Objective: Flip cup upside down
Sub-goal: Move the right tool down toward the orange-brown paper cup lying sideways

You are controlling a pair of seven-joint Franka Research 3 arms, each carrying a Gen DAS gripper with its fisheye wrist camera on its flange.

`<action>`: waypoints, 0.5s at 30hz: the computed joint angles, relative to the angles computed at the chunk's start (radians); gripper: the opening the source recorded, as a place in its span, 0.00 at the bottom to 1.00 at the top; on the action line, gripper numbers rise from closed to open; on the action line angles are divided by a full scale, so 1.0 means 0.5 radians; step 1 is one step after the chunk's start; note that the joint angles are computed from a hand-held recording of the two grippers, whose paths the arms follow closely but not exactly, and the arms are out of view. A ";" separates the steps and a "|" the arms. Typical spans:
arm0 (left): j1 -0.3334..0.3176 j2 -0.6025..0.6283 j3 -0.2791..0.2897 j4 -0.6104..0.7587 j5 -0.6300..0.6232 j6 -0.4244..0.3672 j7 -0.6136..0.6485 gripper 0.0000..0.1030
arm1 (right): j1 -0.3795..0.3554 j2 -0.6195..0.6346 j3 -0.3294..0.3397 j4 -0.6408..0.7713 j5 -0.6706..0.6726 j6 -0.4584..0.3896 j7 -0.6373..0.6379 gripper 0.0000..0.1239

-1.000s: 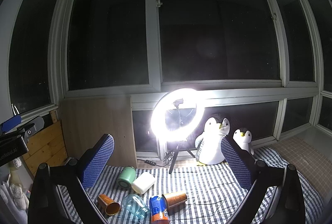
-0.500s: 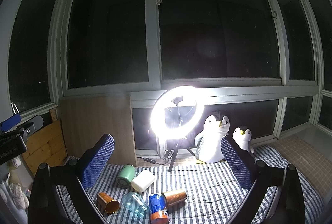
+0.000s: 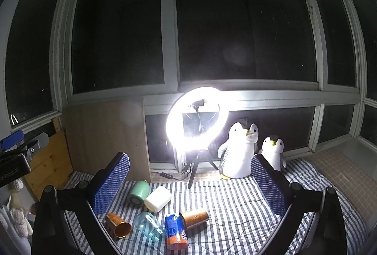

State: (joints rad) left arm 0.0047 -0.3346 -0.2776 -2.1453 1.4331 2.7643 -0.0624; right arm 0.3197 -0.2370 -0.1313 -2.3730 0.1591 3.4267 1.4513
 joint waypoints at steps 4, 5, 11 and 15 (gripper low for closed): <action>-0.011 0.053 0.014 0.000 -0.073 0.014 0.074 0.99 | -0.011 0.026 -0.002 0.011 0.007 -0.047 -0.006 0.82; -0.015 0.067 0.019 -0.002 -0.098 0.016 0.100 0.99 | -0.018 0.036 0.002 0.016 0.014 -0.059 -0.012 0.82; -0.028 0.162 0.047 -0.023 -0.225 0.037 0.208 0.99 | -0.106 0.089 0.086 0.038 0.095 -0.108 -0.068 0.82; -0.033 0.211 0.065 -0.041 -0.267 0.056 0.239 0.99 | -0.164 0.122 0.146 0.054 0.150 -0.143 -0.112 0.82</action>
